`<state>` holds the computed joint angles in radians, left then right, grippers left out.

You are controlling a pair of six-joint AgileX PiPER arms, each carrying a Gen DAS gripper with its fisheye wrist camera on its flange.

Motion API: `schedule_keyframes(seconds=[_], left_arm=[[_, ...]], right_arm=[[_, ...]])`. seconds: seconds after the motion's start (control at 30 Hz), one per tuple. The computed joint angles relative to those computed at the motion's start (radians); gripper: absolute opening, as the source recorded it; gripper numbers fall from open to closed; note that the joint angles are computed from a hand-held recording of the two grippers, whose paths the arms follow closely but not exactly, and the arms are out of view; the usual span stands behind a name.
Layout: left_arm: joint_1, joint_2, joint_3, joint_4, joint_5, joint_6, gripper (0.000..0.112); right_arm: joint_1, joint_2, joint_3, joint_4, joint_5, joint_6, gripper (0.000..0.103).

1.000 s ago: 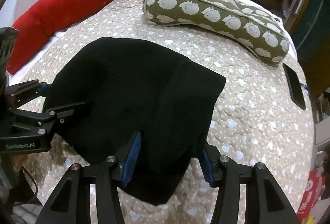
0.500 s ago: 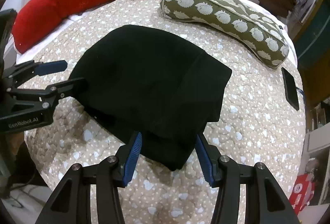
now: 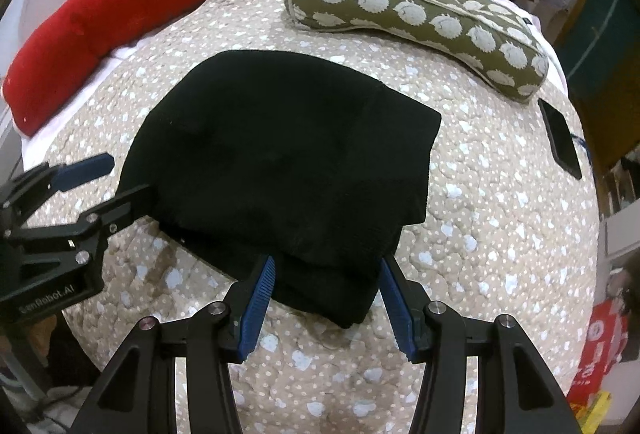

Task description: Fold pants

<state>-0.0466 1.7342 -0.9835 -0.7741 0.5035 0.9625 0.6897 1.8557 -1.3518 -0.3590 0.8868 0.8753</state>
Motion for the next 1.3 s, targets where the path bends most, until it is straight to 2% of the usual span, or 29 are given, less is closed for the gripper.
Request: schedule_keyframes(seconds=[0.63, 0.87, 1.3], left_arm=[[-0.042, 0.003, -0.021, 0.110, -0.043, -0.139, 0.071], [-0.053, -0.006, -0.022, 0.159, -0.055, -0.202, 0.071], [-0.053, -0.017, -0.026, 0.179, -0.053, -0.226, 0.071]], right_arm=[[-0.007, -0.024, 0.017, 0.014, -0.021, 0.125, 0.051], [-0.013, -0.015, -0.001, 0.023, -0.009, 0.132, 0.051], [-0.010, -0.014, -0.007, 0.022, -0.006, 0.144, 0.051]])
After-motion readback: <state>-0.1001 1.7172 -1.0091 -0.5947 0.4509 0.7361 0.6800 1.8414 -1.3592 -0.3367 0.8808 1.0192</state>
